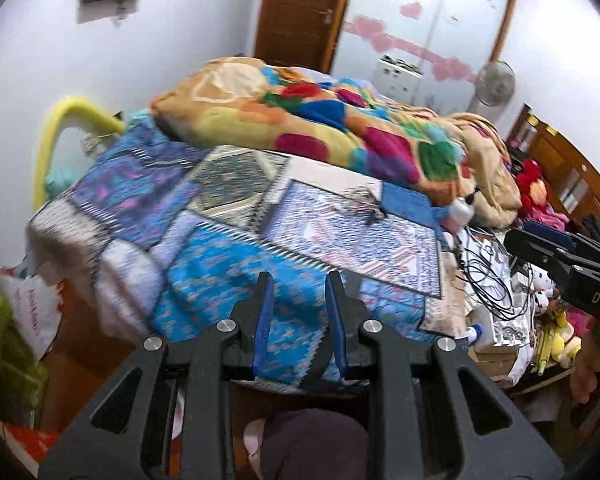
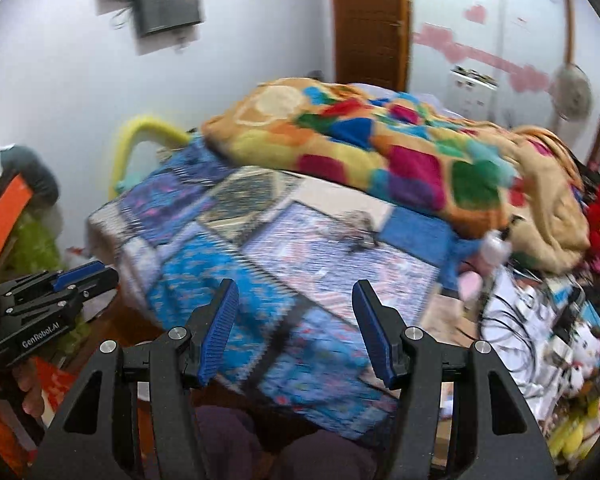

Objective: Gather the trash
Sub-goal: 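Move both open grippers back over the items on the bed, then grasp the clear pen with the left gripper while the right gripper grasps the black flat case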

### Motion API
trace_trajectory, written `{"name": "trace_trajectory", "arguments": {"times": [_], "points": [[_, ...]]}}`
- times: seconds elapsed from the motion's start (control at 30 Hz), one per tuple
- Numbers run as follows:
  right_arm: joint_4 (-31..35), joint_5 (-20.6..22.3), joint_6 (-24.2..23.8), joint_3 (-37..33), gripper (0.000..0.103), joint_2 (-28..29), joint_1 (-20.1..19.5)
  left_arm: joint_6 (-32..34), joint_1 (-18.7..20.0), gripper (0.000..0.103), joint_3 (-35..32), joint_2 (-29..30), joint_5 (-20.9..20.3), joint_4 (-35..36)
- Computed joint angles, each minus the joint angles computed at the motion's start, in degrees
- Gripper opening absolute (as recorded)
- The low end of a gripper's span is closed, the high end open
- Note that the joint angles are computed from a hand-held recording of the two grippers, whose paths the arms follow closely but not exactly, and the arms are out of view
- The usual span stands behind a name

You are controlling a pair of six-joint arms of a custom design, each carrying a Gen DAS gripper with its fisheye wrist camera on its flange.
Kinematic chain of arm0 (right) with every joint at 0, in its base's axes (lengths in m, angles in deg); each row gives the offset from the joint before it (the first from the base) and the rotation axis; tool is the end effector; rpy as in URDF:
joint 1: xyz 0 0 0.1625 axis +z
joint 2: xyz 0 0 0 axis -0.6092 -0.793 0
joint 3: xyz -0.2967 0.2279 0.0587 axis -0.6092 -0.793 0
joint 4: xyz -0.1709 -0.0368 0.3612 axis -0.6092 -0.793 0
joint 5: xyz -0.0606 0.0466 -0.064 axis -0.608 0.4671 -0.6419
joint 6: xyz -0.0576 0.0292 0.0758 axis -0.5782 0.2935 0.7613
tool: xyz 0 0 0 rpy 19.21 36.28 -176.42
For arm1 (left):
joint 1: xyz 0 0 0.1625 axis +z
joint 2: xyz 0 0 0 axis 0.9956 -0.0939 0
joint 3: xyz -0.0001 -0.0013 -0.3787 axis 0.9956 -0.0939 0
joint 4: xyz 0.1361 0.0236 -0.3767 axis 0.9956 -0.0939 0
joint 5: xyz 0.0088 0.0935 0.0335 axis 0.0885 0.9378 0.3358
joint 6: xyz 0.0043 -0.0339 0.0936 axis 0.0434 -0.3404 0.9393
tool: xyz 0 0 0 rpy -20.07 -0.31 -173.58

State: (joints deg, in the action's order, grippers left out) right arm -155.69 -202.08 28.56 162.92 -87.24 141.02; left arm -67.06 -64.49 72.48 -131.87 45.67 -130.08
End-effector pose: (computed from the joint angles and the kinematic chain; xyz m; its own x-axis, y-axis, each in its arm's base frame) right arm 0.1923 -0.4369 0.5163 -0.7195 -0.2763 0.6372 -0.6060 0.6979 -0.3816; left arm -0.5605 -0.4286 0.1125 -0.8195 0.0822 -0.5672 0.4377 0.7285 -0.5269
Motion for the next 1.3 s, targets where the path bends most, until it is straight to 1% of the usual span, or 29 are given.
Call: {"name": "trace_trajectory", "arguments": {"times": [0.07,0.13,0.2,0.23,0.43,0.57,0.73,0.9,0.97,1.03,1.07,1.1,1.17,1.23,1.27,1.3], "points": [[0.6,0.1,0.4,-1.6,0.055,0.3,-2.1,3.4,1.0,0.026,-3.2,3.1,-0.7,-1.7],[0.8,0.2,0.4,-3.0,0.055,0.7,-3.8,6.1,2.2,0.029,-6.8,6.3,-1.6,-2.9],[1.4,0.5,0.6,-4.7,0.055,1.5,-5.7,8.3,3.3,0.035,-10.3,9.4,-2.6,-3.8],[1.7,0.7,0.7,-5.6,0.055,2.1,-6.6,9.1,3.9,0.036,-12.0,10.8,-3.0,-3.9],[3.1,2.2,1.0,-11.0,0.055,6.7,-11.3,12.3,7.8,0.039,-23.1,19.4,-6.8,-2.0],[1.7,3.3,0.1,-13.2,0.055,10.0,-13.7,14.7,10.5,0.039,-29.4,24.3,-9.8,-1.0],[3.1,5.1,0.3,-18.5,0.055,16.4,-15.8,17.5,13.6,0.039,-37.6,30.2,-11.7,2.6],[3.8,4.8,-0.6,-24.8,0.055,24.2,-17.0,21.2,15.9,0.039,-46.7,36.3,-12.6,5.3],[5.5,4.6,-1.0,-27.8,0.055,27.5,-17.3,22.6,16.7,0.039,-49.4,38.2,-13.0,5.4],[7.2,5.4,-1.9,-30.2,0.055,29.8,-17.8,23.8,17.2,0.039,-51.8,39.9,-13.7,5.2],[7.1,5.2,-2.5,-30.8,0.053,30.7,-17.8,24.5,17.4,0.039,-52.8,40.6,-14.1,4.9],[7.0,4.8,-3.2,-31.5,0.049,31.7,-17.9,25.3,17.6,0.039,-53.9,41.4,-14.5,4.7],[7.3,4.7,-4.3,-32.7,0.046,33.2,-18.0,26.8,17.9,0.039,-56.2,43.2,-14.7,4.9],[8.1,4.3,-4.8,-33.8,0.037,34.5,-18.1,27.8,18.0,0.039,-58.3,44.6,-14.9,5.5],[8.7,4.2,-4.7,-34.4,0.031,35.0,-18.2,28.3,18.0,0.038,-59.6,45.5,-14.9,6.1],[9.5,4.0,-4.6,-35.1,0.025,35.5,-18.4,28.8,18.0,0.03,-60.8,46.3,-14.7,6.3]]}}
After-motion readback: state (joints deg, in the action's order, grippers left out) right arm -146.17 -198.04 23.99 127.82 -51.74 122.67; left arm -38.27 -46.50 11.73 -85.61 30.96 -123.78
